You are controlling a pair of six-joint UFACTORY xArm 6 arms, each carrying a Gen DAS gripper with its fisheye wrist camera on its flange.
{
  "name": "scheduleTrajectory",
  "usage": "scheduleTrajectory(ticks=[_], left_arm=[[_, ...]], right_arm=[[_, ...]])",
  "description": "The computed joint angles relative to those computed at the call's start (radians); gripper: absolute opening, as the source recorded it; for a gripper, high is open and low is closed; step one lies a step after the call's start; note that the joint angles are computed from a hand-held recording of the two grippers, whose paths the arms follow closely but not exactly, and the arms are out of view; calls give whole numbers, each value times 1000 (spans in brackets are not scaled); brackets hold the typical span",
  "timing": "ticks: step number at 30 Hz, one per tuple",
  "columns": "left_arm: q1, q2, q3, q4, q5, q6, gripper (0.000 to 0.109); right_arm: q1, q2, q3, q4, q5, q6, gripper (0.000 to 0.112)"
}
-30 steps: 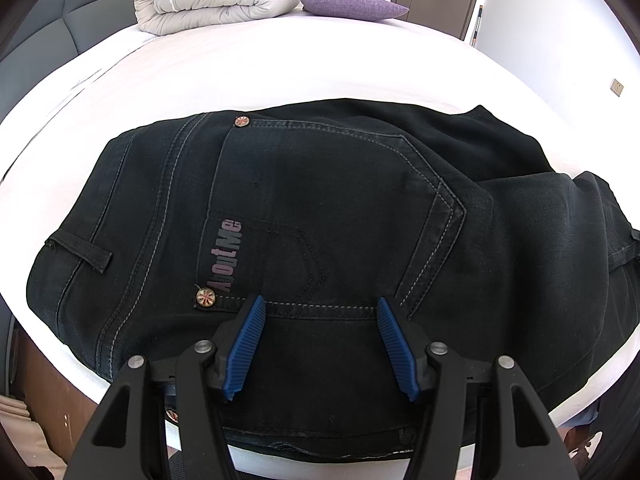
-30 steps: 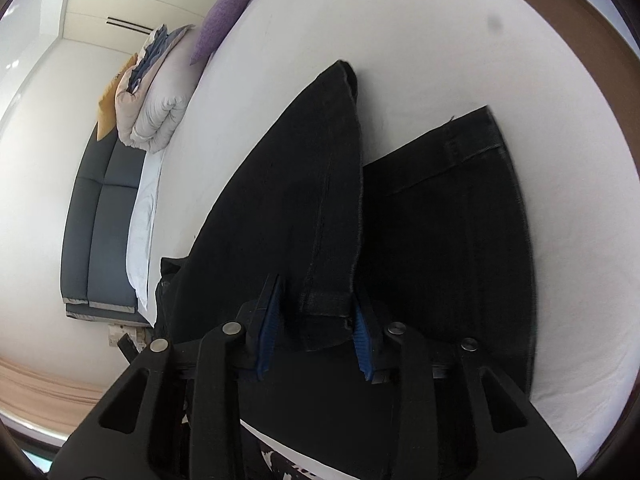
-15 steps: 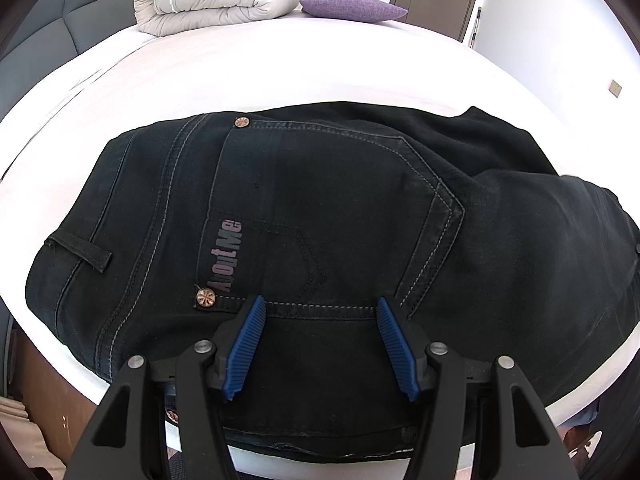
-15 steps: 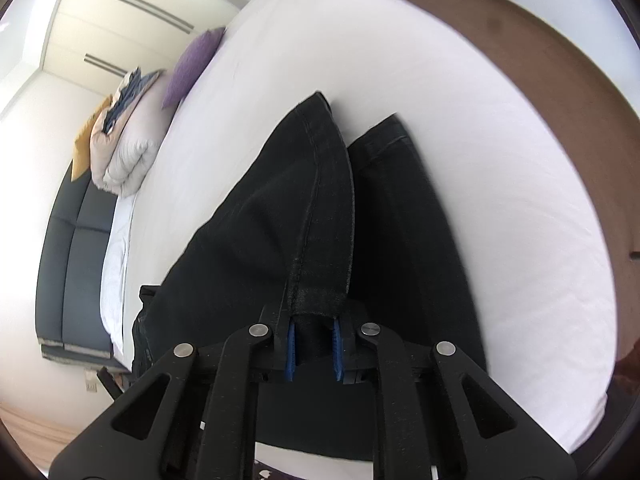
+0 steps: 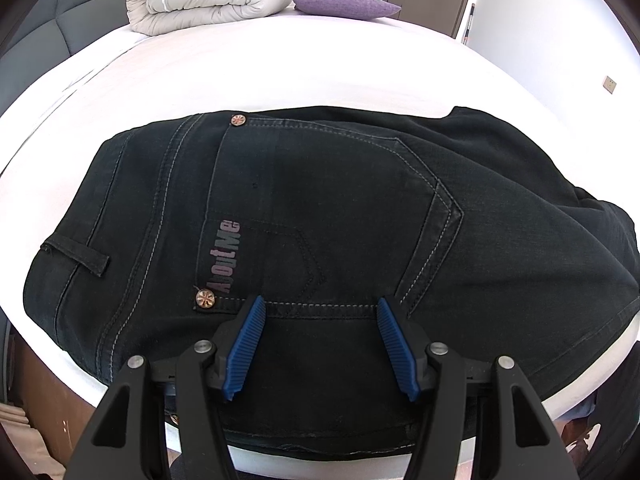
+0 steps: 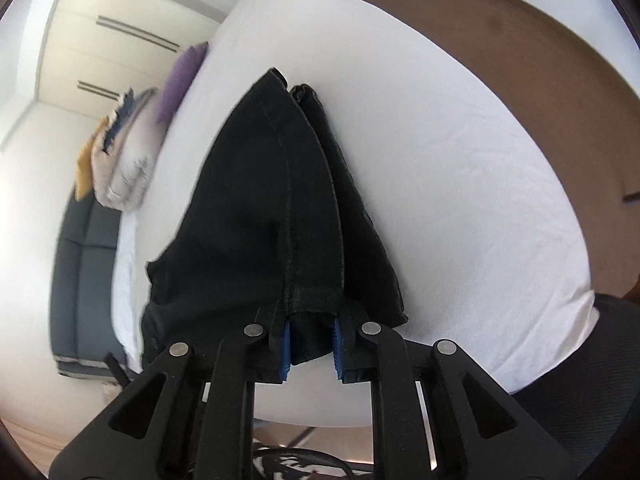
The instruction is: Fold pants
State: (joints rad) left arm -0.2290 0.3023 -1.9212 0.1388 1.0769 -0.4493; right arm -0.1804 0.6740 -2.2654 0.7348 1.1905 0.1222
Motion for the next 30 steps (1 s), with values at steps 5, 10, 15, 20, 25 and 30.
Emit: scheduleTrajectory(ticks=[5, 10, 15, 20, 25, 30], left_arm=[[3, 14, -28, -4, 19, 11, 61], [4, 28, -52, -10, 32, 18, 61], [8, 34, -61, -13, 41, 26, 61], [1, 45, -77, -6, 53, 22, 61], [-3, 51, -89, -4, 57, 17, 61], [-5, 44, -73, -4, 44, 20, 61]], right_arm=[[-22, -105, 184, 139, -106, -34, 25], [-29, -153, 282, 245, -162, -107, 21], [-27, -171, 297, 103, -189, -57, 6], [34, -170, 233, -165, -191, 8, 6], [50, -95, 106, -260, -142, 53, 7], [19, -149, 168, -466, -186, 215, 12]])
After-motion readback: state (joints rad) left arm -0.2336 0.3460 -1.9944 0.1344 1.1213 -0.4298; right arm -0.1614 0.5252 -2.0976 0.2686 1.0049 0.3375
